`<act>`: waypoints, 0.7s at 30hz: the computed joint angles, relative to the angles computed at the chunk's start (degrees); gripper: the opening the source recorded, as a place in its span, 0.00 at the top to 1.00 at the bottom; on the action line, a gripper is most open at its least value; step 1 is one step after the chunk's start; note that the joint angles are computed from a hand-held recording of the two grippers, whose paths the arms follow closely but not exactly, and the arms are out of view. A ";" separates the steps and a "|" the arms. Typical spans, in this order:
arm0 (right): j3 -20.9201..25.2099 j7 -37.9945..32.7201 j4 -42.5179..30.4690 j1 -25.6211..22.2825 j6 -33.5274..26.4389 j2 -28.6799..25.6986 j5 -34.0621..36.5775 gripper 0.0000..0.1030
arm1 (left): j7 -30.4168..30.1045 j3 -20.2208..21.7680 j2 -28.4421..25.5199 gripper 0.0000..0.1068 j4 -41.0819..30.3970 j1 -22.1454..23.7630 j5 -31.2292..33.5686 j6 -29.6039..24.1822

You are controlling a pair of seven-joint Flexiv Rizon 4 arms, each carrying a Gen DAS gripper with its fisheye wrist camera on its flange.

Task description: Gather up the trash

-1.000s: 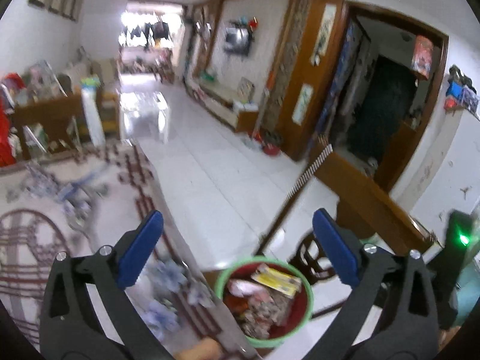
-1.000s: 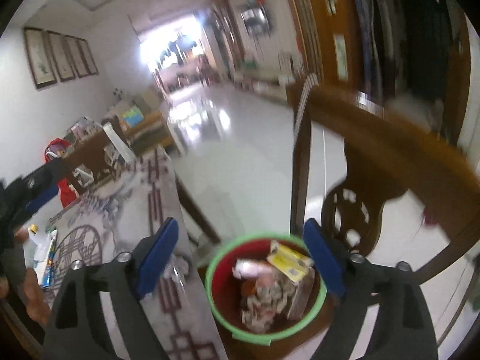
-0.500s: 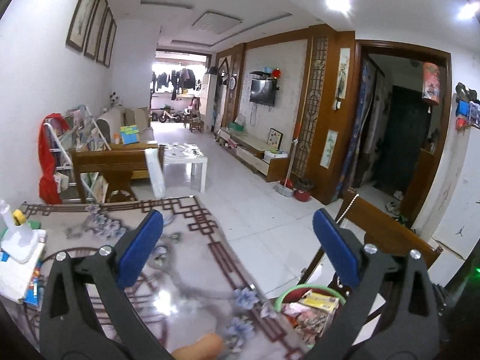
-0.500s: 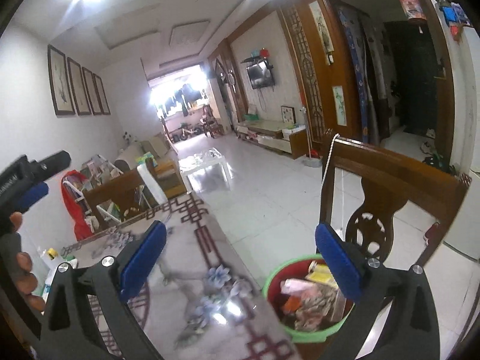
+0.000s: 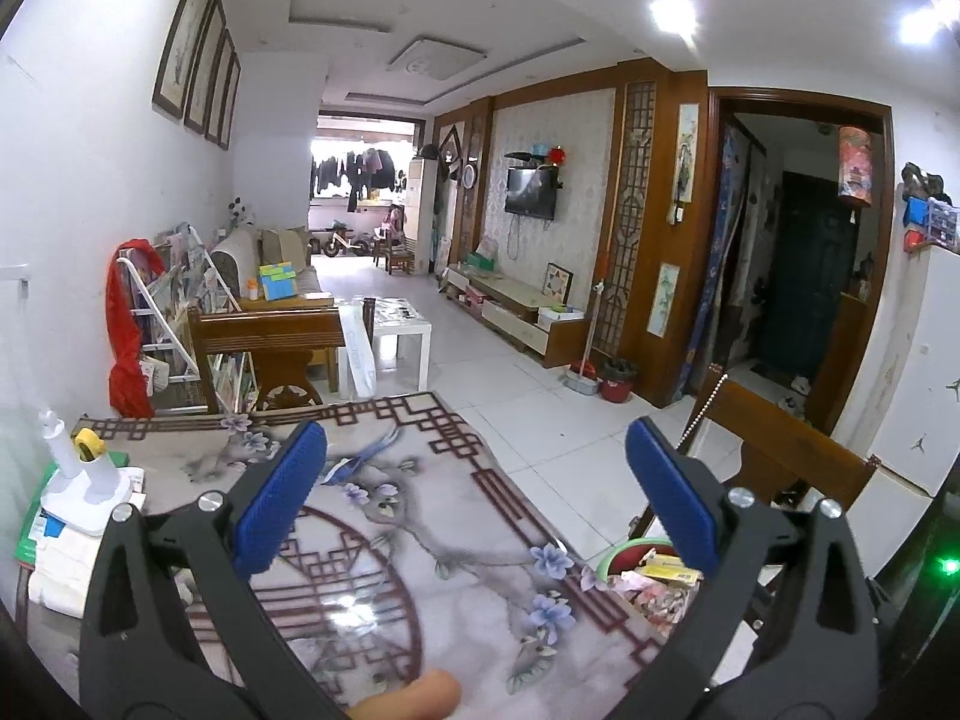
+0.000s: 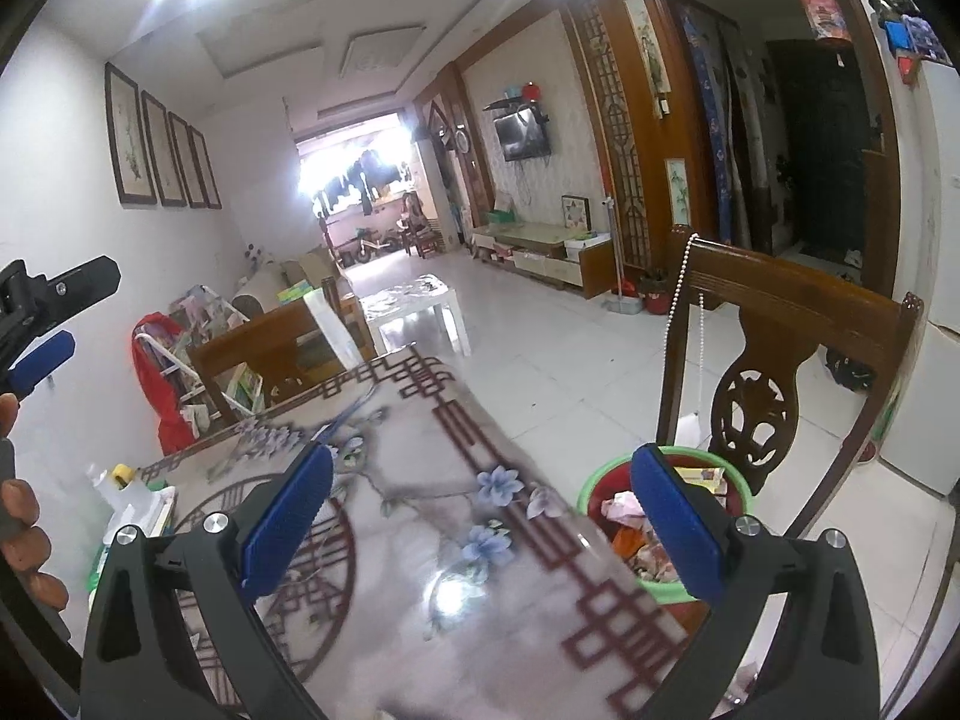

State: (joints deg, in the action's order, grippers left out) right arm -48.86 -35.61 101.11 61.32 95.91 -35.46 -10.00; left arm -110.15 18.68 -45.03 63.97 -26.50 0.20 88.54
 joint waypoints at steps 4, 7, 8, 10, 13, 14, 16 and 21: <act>-2.83 -0.04 0.43 3.10 -0.03 -0.45 0.29 0.06 | -0.99 1.07 1.13 0.08 2.63 -0.24 -0.02 1.76; -3.39 -0.29 0.66 3.98 -0.66 -0.32 0.26 0.06 | 0.25 -1.11 1.96 0.08 4.19 1.10 -0.95 1.40; -3.67 -0.31 0.86 4.32 -0.83 -0.23 0.15 0.06 | 0.10 -1.00 1.94 0.08 4.28 0.99 -1.25 1.40; -4.42 -0.12 1.04 5.06 -1.22 -0.31 -0.06 0.06 | -0.03 -0.64 1.88 0.08 4.49 0.76 -1.53 1.81; -4.94 0.16 1.20 5.40 -1.62 -0.29 -0.40 0.06 | 0.93 -1.17 2.09 0.08 4.96 1.06 -1.74 2.17; -5.22 0.40 1.41 5.63 -1.44 -0.46 -0.40 0.06 | 1.27 -1.30 2.32 0.08 5.28 1.13 -1.80 2.37; -5.24 0.54 1.38 5.64 -1.58 -0.50 -0.43 0.06 | 2.03 -1.60 2.38 0.08 5.51 1.27 -2.02 2.62; -3.93 0.67 1.14 4.63 -1.87 -0.07 -1.07 0.06 | 3.24 -0.90 2.22 0.08 4.94 0.78 -2.67 2.04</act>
State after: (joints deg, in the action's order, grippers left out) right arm -52.78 -34.94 102.25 65.94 94.05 -35.53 -11.07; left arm -106.91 17.79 -42.81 68.91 -25.72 -2.47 90.58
